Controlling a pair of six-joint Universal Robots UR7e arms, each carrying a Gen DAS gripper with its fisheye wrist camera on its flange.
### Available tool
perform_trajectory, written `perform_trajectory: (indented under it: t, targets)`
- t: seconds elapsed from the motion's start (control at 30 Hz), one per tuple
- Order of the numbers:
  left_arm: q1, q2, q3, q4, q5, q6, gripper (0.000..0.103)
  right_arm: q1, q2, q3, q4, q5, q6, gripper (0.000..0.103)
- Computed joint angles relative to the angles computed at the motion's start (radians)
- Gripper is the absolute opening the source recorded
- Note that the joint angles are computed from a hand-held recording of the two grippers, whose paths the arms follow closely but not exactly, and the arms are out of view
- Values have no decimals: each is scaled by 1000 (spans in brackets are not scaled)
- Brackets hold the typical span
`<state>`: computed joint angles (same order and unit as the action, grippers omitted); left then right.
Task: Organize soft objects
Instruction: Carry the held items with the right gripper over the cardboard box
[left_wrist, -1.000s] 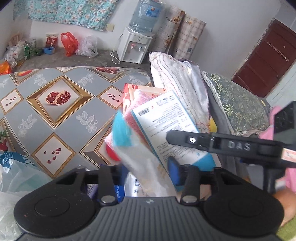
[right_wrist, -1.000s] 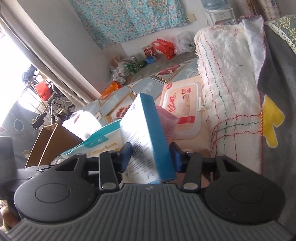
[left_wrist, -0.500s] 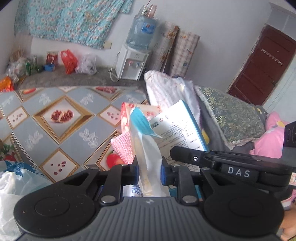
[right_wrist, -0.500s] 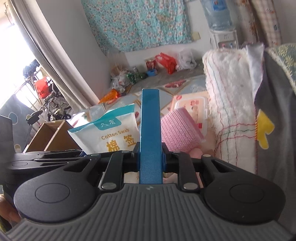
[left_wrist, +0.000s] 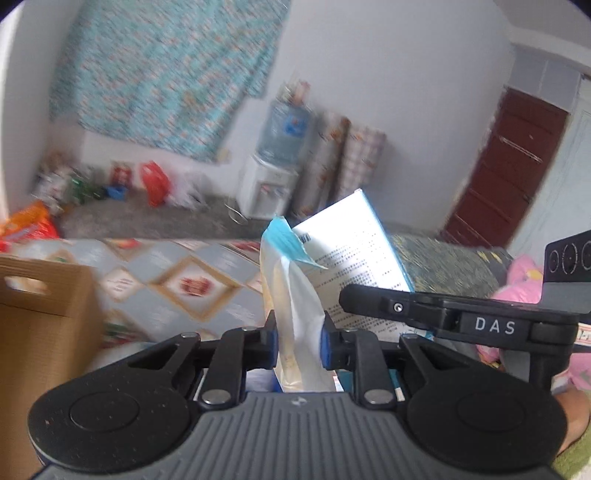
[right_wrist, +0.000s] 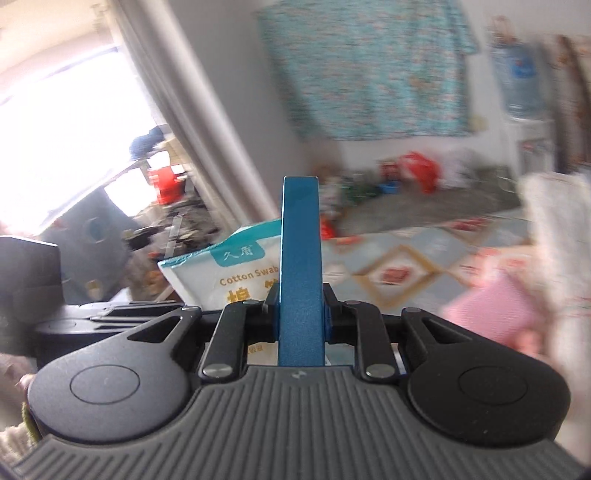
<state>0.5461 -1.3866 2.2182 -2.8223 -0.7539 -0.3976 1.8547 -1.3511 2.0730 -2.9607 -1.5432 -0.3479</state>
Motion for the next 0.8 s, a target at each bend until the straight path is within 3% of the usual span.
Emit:
perform_trajectory:
  t: [0.23, 0.4, 0.57, 0.8]
  targets:
    - [-27, -301, 52, 359, 197, -190, 21, 160, 203, -125, 64, 53, 77, 19]
    - [66, -420, -5, 655, 232, -340, 22, 247, 405, -281, 148, 32, 161, 19]
    - [232, -385, -91, 730, 224, -325, 22, 286, 607, -464, 242, -4, 257, 19]
    - [425, -241, -248, 836, 235, -298, 22, 273, 801, -659, 310, -74, 304, 19]
